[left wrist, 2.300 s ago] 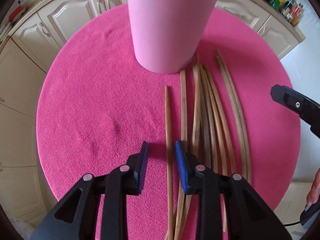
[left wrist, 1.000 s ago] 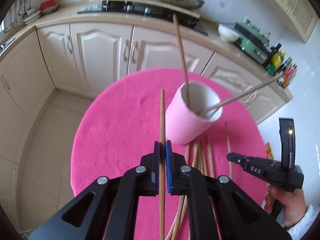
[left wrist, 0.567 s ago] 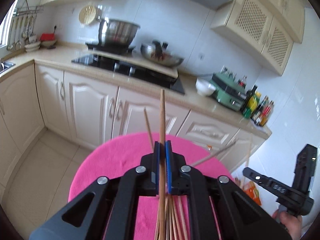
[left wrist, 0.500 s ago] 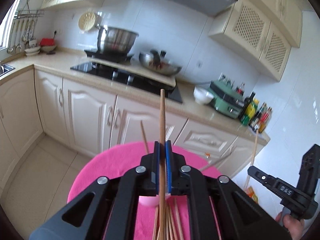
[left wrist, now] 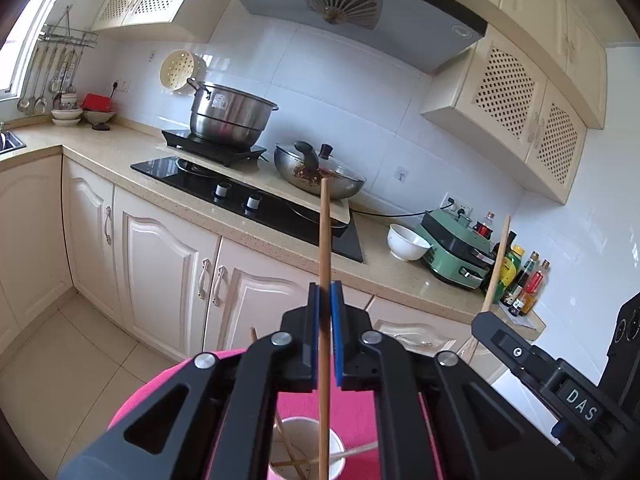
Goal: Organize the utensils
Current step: 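Insert the left gripper's chopstick into the pink cup and release while the right does likewise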
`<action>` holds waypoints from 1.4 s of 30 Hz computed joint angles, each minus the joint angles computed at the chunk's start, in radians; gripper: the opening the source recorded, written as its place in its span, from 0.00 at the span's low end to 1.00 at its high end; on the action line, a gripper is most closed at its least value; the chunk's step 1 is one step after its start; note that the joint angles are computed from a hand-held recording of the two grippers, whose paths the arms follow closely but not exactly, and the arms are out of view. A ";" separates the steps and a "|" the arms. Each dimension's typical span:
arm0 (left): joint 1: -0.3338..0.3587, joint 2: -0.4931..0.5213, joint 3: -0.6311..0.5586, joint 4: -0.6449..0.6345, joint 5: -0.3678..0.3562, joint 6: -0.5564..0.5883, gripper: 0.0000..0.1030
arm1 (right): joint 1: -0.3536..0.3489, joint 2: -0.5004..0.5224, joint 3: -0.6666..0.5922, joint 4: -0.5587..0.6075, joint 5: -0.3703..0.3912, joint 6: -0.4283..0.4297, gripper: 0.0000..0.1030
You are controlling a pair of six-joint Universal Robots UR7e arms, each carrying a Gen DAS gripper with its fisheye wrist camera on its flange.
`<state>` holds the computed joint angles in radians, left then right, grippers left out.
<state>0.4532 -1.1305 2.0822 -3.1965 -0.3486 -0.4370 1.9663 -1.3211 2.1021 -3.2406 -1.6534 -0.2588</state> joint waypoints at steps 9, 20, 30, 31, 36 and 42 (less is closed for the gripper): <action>0.080 0.111 -0.055 -0.187 0.028 0.143 0.06 | -0.022 0.088 -0.047 -0.051 0.024 -0.050 0.06; 0.098 0.118 0.017 -0.079 0.047 0.018 0.06 | -0.023 0.110 -0.018 -0.082 0.020 -0.123 0.06; 0.042 -0.016 0.116 0.292 0.034 -0.309 0.06 | -0.010 0.094 0.014 -0.058 -0.007 -0.175 0.06; 0.036 -0.028 0.121 0.343 0.035 -0.356 0.06 | -0.008 0.087 0.021 -0.052 -0.011 -0.177 0.06; 0.012 -0.079 0.140 0.522 0.002 -0.509 0.06 | 0.002 0.044 0.066 -0.027 -0.047 -0.180 0.06; -0.015 -0.118 0.149 0.666 -0.023 -0.612 0.07 | 0.015 0.007 0.110 -0.013 -0.089 -0.172 0.06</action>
<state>0.4378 -1.2489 2.2314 -2.5305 -0.3718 -1.0488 1.9809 -1.3138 2.2124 -3.2537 -1.7420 -0.4307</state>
